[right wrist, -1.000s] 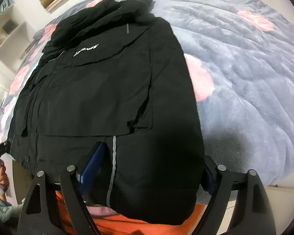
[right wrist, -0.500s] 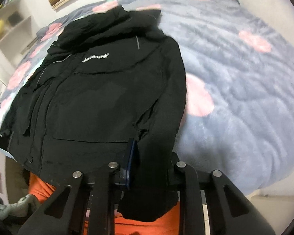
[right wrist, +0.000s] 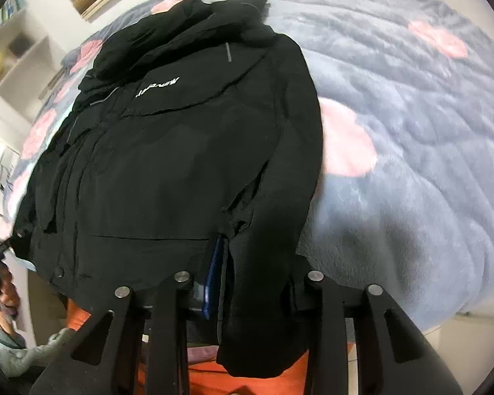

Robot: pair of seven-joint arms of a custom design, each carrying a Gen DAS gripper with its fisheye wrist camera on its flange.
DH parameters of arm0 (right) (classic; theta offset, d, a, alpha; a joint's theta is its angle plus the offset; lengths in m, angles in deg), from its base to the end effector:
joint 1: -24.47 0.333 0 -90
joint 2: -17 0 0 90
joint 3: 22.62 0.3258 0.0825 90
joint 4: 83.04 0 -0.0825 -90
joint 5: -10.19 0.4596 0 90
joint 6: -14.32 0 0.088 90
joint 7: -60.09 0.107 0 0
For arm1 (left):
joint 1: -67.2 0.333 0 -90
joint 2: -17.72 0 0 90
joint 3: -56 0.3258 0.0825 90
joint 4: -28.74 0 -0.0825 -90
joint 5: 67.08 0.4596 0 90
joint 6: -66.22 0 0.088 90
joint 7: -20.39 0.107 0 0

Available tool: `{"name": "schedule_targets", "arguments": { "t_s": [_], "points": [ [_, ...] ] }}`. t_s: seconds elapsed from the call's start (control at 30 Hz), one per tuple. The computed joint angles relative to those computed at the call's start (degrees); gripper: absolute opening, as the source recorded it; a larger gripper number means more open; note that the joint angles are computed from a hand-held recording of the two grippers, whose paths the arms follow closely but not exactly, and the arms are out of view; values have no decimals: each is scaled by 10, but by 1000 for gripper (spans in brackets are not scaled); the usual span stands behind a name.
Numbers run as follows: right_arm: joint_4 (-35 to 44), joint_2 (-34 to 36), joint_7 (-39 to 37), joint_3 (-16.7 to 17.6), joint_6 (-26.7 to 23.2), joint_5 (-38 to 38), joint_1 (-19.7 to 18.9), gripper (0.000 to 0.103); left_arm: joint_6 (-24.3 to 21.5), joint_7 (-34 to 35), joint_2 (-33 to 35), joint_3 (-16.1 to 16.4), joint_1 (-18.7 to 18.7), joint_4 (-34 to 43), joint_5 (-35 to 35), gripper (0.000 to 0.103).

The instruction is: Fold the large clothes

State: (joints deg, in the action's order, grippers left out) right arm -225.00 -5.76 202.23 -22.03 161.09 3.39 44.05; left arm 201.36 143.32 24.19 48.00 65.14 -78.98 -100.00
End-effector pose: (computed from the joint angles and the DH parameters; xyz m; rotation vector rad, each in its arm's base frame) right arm 0.4865 0.1807 0.4589 -1.3926 2.2807 -0.2243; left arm 0.6815 -0.1254 0.4687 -1.6358 2.4883 -0.9242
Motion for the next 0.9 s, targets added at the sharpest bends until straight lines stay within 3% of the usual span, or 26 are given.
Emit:
{"name": "schedule_targets", "arguments": {
  "t_s": [0.23,0.27,0.3,0.33,0.43,0.57,0.67,0.8,0.9],
  "points": [
    [-11,-12,-10,-2,-3,11,5,45,2,-5,-1,0,2,-3,-9,11],
    [-4,-10,-6,4,-16,-1,1,39,2,-4,-2,-1,2,-4,-18,11],
    [3,-8,-4,9,-23,-9,-1,24,4,0,-5,-1,3,-7,-24,10],
    [6,-9,-2,11,-24,-16,-2,16,9,5,-8,-2,3,-6,-30,10],
    [29,-11,3,21,-38,-49,-10,14,2,37,-12,-2,9,6,-86,10],
    [41,-23,-27,1,8,-47,-8,14,-14,88,9,-7,17,66,-170,10],
    [62,-17,-46,-12,43,-44,-14,14,-7,94,41,-15,13,122,-178,10],
    [92,0,-79,-38,91,-20,-19,14,9,78,97,-29,11,210,-182,10],
    [129,27,-114,-62,112,12,-19,14,12,25,163,-37,10,306,-166,10]
  ]
}}
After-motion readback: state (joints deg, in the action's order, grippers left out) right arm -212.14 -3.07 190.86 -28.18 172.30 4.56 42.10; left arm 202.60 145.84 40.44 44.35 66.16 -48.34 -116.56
